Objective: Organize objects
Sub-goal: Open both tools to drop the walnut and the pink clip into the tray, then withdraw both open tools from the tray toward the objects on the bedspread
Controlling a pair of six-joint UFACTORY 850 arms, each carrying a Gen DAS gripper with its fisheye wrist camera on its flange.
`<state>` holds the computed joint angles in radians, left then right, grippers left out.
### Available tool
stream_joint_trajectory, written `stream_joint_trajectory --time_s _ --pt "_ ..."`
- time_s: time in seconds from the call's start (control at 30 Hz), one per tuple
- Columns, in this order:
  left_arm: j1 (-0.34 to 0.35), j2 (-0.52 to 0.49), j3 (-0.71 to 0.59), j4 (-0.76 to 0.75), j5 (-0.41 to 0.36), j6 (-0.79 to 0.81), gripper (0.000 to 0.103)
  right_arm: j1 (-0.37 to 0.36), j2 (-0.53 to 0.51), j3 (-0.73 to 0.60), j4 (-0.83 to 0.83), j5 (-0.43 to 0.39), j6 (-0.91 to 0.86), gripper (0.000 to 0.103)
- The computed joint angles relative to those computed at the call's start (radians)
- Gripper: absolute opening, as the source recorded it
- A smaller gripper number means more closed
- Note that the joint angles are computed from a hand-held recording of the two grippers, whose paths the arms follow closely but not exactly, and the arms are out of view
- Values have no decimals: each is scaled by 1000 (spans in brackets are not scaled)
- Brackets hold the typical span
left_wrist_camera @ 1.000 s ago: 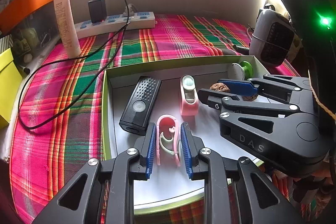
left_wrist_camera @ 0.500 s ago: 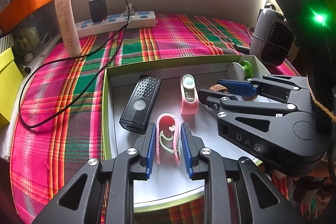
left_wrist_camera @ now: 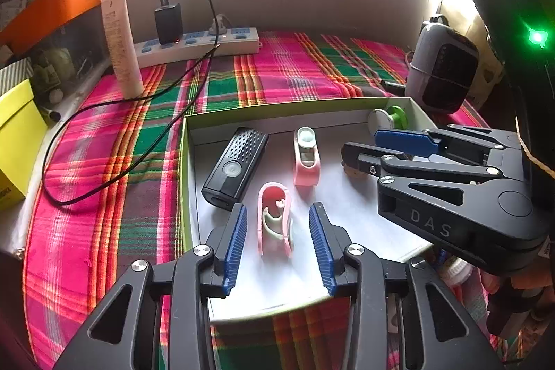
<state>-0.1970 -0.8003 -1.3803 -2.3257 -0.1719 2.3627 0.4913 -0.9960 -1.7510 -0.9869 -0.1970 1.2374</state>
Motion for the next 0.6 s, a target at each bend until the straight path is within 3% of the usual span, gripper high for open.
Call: stream_joint_trajectory --time_s 0.37,0.6 --pt "-1 64 94 -254 -35 250 39 12 87 130 -466 3 514 36" --pt "-2 105 150 -285 -66 281 39 23 139 213 -732 -5 810 36"
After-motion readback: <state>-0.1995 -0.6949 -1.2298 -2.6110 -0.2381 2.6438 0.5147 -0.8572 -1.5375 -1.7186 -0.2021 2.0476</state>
